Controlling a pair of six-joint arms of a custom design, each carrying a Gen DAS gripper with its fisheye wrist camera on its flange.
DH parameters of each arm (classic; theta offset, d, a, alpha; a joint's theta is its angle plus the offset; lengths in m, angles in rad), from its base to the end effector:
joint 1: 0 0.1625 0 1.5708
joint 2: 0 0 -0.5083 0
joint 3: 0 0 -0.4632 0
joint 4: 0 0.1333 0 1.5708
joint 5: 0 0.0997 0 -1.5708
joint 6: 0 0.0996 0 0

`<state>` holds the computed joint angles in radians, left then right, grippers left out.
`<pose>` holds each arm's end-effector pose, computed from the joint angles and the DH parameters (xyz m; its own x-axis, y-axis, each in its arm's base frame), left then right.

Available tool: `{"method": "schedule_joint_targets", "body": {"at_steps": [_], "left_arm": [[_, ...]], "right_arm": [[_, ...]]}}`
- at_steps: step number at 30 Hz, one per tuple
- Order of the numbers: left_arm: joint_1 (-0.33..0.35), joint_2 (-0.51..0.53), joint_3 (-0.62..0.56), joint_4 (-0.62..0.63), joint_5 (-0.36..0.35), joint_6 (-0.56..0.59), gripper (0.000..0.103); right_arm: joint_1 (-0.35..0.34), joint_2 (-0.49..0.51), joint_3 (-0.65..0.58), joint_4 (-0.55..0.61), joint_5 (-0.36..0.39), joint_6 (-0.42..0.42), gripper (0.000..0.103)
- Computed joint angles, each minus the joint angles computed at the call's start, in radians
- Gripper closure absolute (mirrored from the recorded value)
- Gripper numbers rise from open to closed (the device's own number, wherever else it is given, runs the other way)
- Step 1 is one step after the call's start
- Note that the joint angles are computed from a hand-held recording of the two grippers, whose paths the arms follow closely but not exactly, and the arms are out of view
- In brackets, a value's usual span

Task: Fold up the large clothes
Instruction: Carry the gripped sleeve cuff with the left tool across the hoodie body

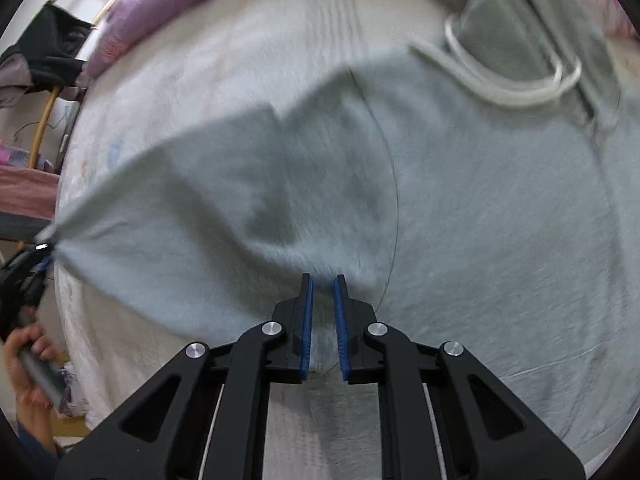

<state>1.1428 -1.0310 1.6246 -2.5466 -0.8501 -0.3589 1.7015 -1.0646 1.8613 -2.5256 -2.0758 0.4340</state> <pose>-0.1367 -0.7792 0.3072 -0.8709 -0.2142 -0.4423 0.0846 0.8213 -0.5643 0.1733 -0.6655 0.2055 -0.8504 0.3768 0.3673 0.2523 0.9045 -0.3438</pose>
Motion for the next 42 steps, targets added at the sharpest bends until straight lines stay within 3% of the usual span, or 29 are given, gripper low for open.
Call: {"method": "schedule_joint_targets", "body": {"at_steps": [4, 6, 8, 10, 13, 16, 20, 23, 25, 30, 33, 38, 40, 41, 42], "left_arm": [[-0.071, -0.044, 0.027, -0.01, -0.007, 0.007, 0.089], [-0.124, -0.045, 0.037, -0.033, 0.007, 0.023, 0.089], [-0.175, -0.041, 0.047, -0.071, -0.009, 0.038, 0.089], [-0.221, -0.022, 0.055, -0.104, -0.036, 0.043, 0.089], [-0.304, 0.054, 0.05, -0.145, -0.08, 0.044, 0.089], [-0.37, 0.152, 0.029, -0.169, -0.126, 0.021, 0.089], [-0.451, 0.304, -0.021, -0.183, -0.2, -0.04, 0.089], [-0.496, 0.414, -0.073, -0.16, -0.251, -0.087, 0.089], [-0.512, 0.471, -0.096, -0.14, -0.284, -0.104, 0.089], [-0.548, 0.611, -0.158, -0.1, -0.347, -0.142, 0.089], [-0.549, 0.659, -0.177, -0.048, -0.384, -0.183, 0.089], [-0.55, 0.705, -0.203, 0.039, -0.448, -0.187, 0.086], [-0.549, 0.704, -0.19, 0.023, -0.495, -0.192, 0.063], [-0.551, 0.705, -0.192, 0.028, -0.5, -0.201, 0.033], [-0.556, 0.702, -0.187, 0.008, -0.5, -0.203, 0.021]], "right_arm": [[-0.031, 0.013, 0.022, -0.036, 0.024, -0.053, 0.098], [-0.047, -0.005, 0.027, -0.037, 0.077, -0.064, 0.096], [-0.066, -0.054, 0.062, -0.096, 0.162, -0.105, 0.095], [-0.079, -0.127, 0.107, -0.142, 0.189, -0.141, 0.095], [-0.109, -0.246, 0.169, -0.176, 0.182, -0.165, 0.092], [-0.157, -0.394, 0.234, -0.183, 0.112, -0.244, 0.092], [-0.259, -0.584, 0.273, -0.132, 0.011, -0.342, 0.092], [-0.32, -0.682, 0.291, -0.138, -0.119, -0.428, 0.091], [-0.399, -0.748, 0.293, -0.128, -0.126, -0.469, 0.088], [-0.623, -0.902, 0.301, -0.134, -0.043, -0.535, 0.08], [-0.682, -0.925, 0.287, -0.156, -0.088, -0.544, 0.073], [-0.864, -0.963, 0.261, -0.154, 0.072, -0.54, 0.065], [-0.928, -0.967, 0.245, -0.133, 0.138, -0.492, 0.064], [-0.966, -0.973, 0.239, -0.121, 0.18, -0.467, 0.064], [-0.999, -0.981, 0.237, -0.115, 0.214, -0.45, 0.064]]}}
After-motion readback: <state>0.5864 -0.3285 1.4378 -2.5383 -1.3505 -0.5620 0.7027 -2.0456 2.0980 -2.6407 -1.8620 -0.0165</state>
